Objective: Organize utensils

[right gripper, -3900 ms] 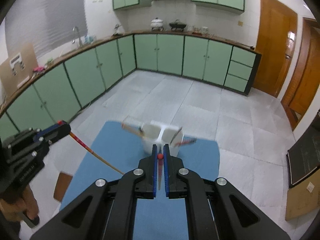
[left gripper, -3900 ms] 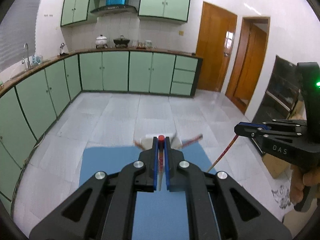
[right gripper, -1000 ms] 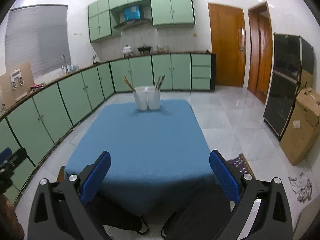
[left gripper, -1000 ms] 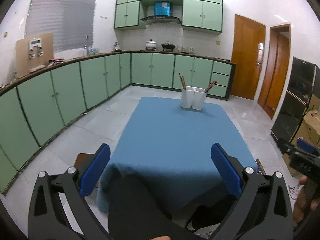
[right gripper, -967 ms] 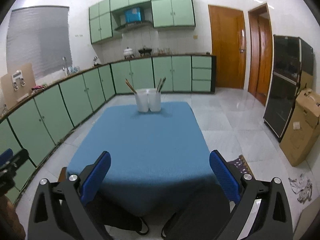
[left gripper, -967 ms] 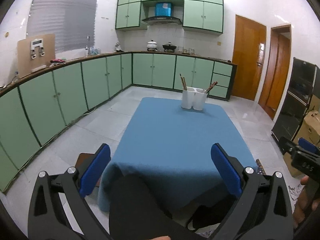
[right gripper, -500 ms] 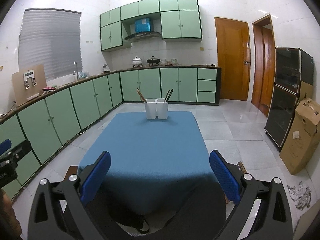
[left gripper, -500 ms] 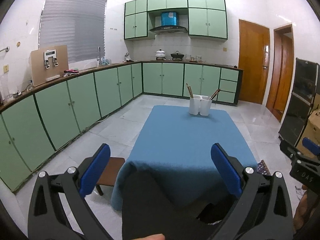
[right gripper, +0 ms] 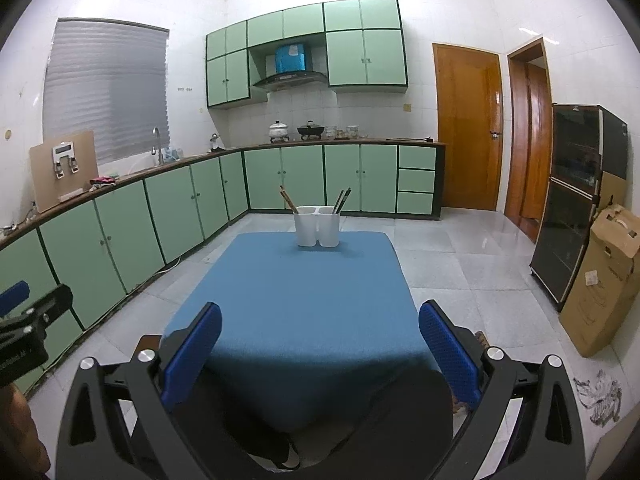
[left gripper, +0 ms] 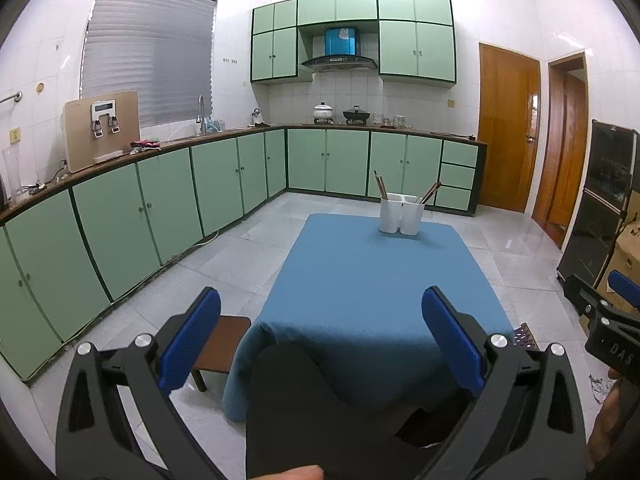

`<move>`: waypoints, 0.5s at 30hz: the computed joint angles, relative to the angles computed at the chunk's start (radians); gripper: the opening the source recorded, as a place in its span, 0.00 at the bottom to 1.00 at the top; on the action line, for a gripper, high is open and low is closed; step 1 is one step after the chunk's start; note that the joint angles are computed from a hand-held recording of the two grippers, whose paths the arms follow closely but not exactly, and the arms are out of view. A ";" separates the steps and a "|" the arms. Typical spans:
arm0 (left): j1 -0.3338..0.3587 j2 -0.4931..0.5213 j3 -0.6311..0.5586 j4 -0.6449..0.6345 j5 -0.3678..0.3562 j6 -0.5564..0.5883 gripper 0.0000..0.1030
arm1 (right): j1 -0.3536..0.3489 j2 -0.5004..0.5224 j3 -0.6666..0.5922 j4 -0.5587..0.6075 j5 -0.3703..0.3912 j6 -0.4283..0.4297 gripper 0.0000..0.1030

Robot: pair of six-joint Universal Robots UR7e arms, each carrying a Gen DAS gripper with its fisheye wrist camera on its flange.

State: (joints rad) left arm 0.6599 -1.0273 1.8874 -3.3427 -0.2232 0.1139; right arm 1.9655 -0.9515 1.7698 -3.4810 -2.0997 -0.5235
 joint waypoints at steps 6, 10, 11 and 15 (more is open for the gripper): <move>0.006 -0.005 0.002 -0.023 -0.013 0.018 0.95 | 0.003 0.000 0.012 -0.018 -0.002 -0.005 0.94; 0.006 -0.007 0.003 -0.022 -0.014 0.020 0.95 | 0.003 -0.001 0.014 -0.015 -0.001 -0.003 0.94; 0.006 -0.005 0.003 -0.027 -0.012 0.025 0.95 | 0.000 -0.003 0.014 -0.016 0.001 -0.004 0.94; 0.007 -0.008 0.005 -0.021 -0.011 0.016 0.95 | 0.000 -0.006 0.017 -0.019 0.005 -0.004 0.94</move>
State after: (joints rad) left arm 0.6669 -1.0351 1.8924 -3.3636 -0.2345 0.1304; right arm 1.9655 -0.9579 1.7866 -3.5004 -2.0950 -0.5279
